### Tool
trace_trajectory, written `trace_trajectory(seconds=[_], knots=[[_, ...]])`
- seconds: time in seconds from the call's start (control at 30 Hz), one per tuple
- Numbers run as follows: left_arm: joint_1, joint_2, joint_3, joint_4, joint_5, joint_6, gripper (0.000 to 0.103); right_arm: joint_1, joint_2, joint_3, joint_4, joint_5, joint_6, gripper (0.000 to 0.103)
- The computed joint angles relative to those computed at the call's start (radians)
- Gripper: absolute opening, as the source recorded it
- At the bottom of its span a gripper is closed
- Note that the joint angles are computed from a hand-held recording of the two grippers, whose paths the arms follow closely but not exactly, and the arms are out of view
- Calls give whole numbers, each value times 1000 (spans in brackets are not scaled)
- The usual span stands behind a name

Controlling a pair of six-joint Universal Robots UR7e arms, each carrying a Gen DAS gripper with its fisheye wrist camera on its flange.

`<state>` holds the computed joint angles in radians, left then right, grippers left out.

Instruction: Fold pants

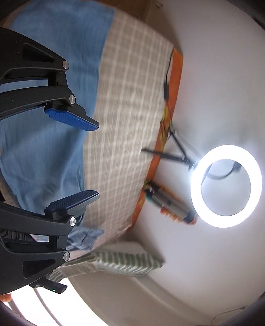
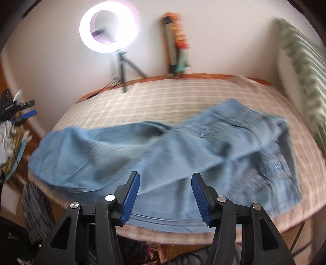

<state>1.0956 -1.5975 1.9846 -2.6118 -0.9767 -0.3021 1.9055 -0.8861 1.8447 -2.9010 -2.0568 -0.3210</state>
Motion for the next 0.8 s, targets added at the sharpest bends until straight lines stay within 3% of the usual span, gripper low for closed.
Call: trace_trajectory(seconds=[0.1,0.27,0.47,0.67,0.8], knots=[[12,106,-56,-15,-92,27,60,-35,-38,25,-32,-21,47,63],[38,277,-161,10,-246,21,61,-100,-88,51,-74,-82,149,65],[31,459,-274,35,-348,21,61,-180,-125,46,-91,-184,238,65],[49,633,-409,97,-470,-6,61,-259,-154,28,-91,-151,285,65],[55,726,-489,159,-468,-16,61,-286,-152,3,-68,-108,269,65]])
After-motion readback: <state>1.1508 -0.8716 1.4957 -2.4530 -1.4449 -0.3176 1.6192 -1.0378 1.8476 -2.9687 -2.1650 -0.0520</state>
